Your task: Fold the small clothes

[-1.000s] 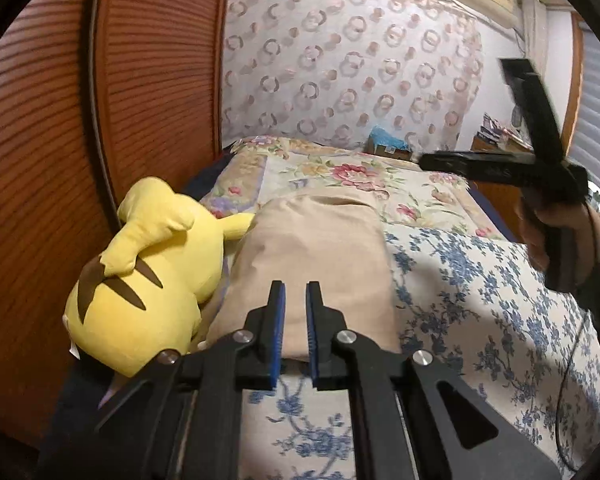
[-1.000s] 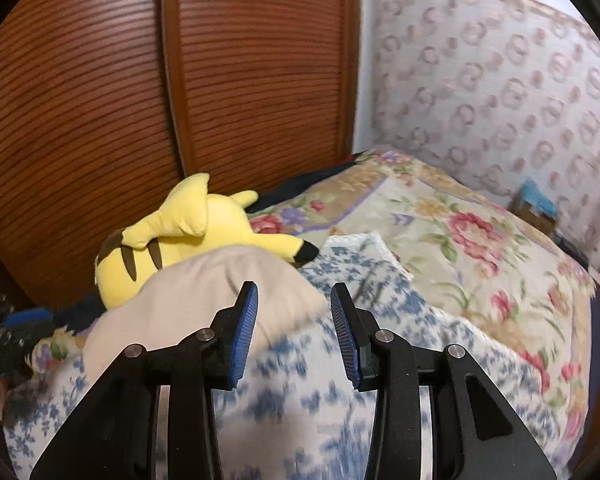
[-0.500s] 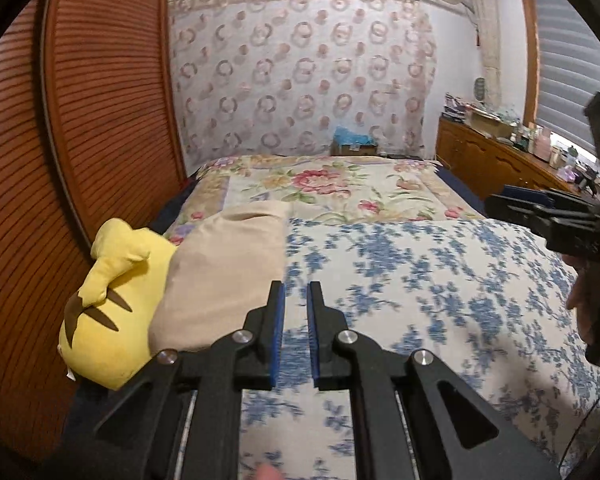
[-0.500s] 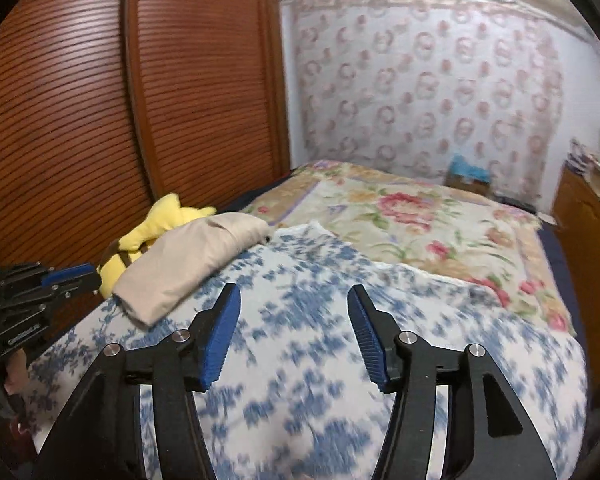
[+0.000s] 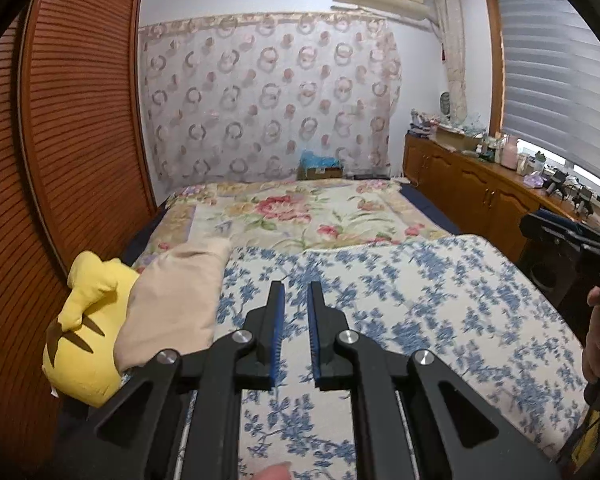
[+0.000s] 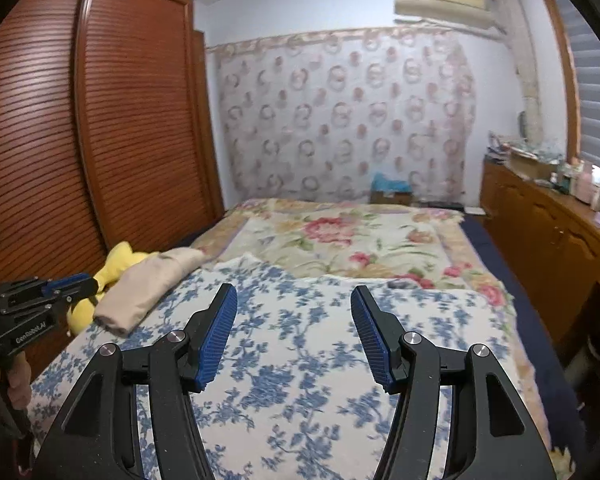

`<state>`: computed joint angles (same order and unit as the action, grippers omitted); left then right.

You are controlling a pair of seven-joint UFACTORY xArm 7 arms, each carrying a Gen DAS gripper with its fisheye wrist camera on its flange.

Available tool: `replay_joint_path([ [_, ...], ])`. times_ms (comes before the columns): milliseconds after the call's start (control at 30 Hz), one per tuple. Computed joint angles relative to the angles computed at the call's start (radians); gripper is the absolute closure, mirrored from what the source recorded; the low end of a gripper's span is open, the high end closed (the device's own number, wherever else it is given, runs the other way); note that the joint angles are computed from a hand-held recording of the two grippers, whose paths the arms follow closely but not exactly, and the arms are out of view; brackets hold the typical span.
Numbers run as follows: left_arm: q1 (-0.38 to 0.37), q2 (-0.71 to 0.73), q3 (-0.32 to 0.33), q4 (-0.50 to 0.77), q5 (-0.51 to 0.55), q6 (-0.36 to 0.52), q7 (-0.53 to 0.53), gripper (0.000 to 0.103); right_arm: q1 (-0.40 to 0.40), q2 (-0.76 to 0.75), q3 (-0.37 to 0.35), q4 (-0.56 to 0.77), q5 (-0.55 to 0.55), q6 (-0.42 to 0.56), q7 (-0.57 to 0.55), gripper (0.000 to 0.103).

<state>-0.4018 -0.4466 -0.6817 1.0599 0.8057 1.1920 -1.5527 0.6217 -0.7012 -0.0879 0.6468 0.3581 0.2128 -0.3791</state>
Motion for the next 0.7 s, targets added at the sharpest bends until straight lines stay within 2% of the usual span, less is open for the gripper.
replay_joint_path([
  [367, 0.004, 0.05, -0.077, 0.115, 0.081, 0.115, -0.03, 0.093, -0.065, -0.127, 0.029, -0.048, -0.049, 0.011, 0.06, 0.042],
  [700, -0.037, 0.075, -0.071, 0.139, 0.105, 0.164, -0.05, 0.092, -0.065, -0.148, 0.026, -0.07, -0.075, 0.012, 0.093, 0.042],
])
